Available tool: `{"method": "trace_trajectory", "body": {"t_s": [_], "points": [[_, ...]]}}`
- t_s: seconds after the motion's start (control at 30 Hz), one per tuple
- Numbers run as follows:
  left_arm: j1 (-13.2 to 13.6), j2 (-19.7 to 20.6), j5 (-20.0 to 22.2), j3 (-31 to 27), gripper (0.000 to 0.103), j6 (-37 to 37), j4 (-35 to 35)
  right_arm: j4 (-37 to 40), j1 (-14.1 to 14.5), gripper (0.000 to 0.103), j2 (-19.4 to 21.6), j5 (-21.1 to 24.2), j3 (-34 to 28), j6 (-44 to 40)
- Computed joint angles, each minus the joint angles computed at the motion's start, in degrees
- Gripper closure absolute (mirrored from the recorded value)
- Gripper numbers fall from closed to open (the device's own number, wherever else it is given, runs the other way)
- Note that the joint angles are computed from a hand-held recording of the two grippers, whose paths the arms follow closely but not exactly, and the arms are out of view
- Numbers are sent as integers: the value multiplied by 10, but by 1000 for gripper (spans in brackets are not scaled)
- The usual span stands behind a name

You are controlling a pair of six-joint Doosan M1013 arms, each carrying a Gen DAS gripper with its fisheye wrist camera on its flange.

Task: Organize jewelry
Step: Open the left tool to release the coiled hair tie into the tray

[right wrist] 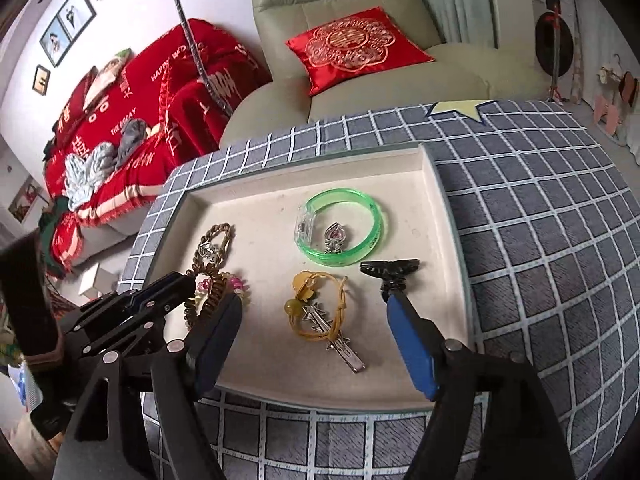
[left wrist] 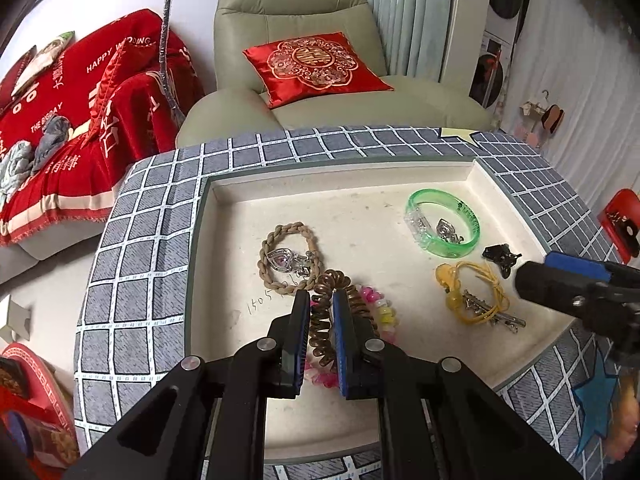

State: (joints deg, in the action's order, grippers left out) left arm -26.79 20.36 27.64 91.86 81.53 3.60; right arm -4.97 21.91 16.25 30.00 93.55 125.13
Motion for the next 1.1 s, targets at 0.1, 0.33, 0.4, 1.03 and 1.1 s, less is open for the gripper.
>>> {"method": "trace_trajectory", "body": {"t_s": [0.1,0.33,0.4,1.03,1.1], "points": [[-1,-1,-1,1,75,-4,7,-13,1,25,-6,-5,7,18],[0,2,10,-2,75,-9,5,-18,0,25,-14,-11,16,27],[-1,2,9,-3,75,-13,11,-23,0,25,-15,-11,17,31],[-16,-26,1,16,0,-101,119,-92,11,0,-12,30,11,79],[-17,-29,5,18,0,-103,122,-120,16,0,-15,27,14,103]]}}
